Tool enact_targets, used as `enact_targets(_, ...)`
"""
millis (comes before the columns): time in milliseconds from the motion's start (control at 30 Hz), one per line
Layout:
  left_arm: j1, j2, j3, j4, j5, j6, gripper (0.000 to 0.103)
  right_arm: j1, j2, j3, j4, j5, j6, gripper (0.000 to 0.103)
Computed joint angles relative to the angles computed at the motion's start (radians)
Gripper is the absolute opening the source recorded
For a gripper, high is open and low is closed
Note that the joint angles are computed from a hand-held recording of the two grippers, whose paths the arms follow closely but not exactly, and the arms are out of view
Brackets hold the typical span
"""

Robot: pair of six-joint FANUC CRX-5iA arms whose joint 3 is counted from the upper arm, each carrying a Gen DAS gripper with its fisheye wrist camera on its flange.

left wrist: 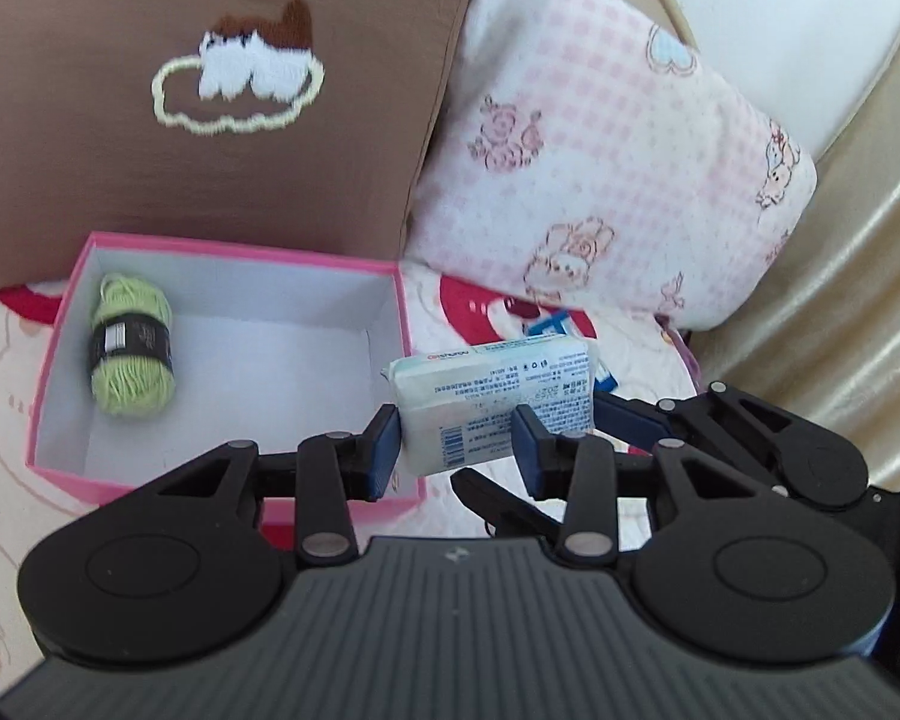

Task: Organize objects
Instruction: 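Lower the white medicine box into the pink box beside the yarn ball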

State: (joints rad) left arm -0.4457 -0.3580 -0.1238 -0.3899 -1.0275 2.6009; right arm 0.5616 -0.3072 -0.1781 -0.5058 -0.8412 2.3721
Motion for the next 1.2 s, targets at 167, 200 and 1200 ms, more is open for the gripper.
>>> enact_targets(167,0.070,-0.044,-0.053,0.045,0.055,-0.031,0.038,0.013,0.037,0.039,-0.005,-0.015,-0.016,0.063)
enact_targets(200,0.090,-0.056,-0.069,0.060,0.067,-0.042,0.038,0.018,0.048,0.049,-0.005,-0.025,-0.017,0.063)
enact_targets(1200,0.598,-0.131,-0.450,0.469,0.328,-0.597,0.036,0.134,0.464,0.302,-0.012,-0.153,-0.170,0.044)
